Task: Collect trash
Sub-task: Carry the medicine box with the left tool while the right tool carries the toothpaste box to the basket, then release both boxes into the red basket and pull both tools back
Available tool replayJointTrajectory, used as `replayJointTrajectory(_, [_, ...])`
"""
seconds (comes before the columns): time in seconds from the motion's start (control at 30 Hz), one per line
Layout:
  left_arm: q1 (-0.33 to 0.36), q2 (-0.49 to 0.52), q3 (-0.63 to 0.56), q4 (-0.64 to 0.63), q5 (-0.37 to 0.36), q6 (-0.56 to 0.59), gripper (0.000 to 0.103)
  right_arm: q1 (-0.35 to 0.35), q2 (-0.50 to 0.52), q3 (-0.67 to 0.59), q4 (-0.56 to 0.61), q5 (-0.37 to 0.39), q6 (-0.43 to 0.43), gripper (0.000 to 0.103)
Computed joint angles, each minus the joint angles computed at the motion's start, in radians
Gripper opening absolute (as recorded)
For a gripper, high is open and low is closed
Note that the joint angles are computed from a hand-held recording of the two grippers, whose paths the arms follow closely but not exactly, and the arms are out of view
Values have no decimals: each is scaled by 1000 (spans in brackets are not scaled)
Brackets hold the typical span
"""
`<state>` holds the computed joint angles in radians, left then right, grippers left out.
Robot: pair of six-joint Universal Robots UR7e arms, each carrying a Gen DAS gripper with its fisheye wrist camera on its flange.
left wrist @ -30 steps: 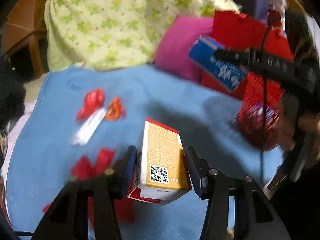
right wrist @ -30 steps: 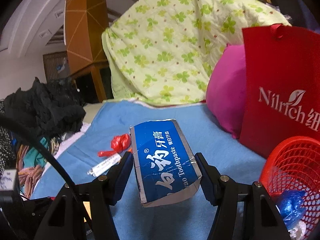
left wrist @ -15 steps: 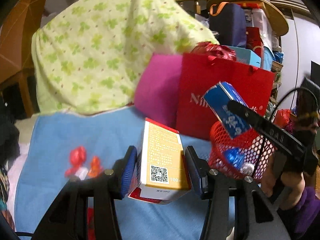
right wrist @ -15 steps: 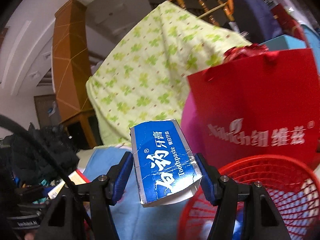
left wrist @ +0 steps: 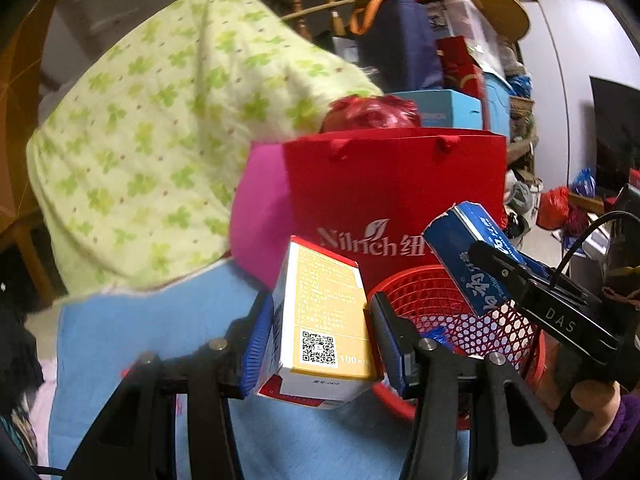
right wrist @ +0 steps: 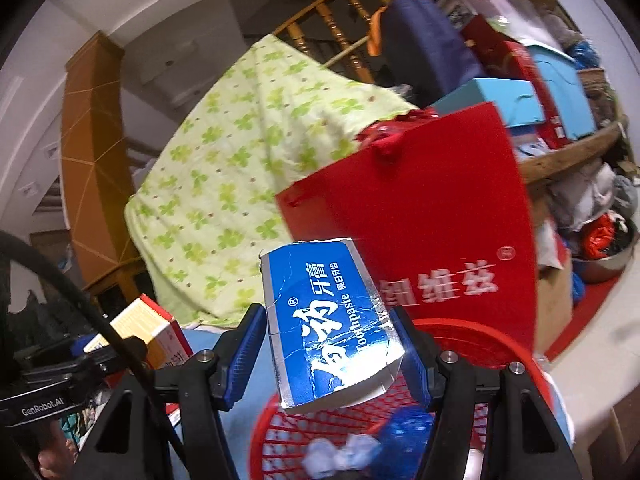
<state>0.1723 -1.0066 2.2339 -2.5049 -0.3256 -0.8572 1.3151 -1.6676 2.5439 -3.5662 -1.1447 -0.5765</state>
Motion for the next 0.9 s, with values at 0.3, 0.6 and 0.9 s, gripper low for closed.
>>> replayJointTrajectory(0.3, [35, 131, -83, -185, -30, 193, 52, -133, -125, 14, 87, 78, 75, 66])
replayJointTrajectory(0.6, [75, 204, -132, -283, -85, 262, 53, -164, -134, -34, 196, 61, 135, 67])
replayJointTrajectory(0.9, [113, 203, -115, -355, -183, 241, 68, -140, -104, -70, 283, -7, 148, 76])
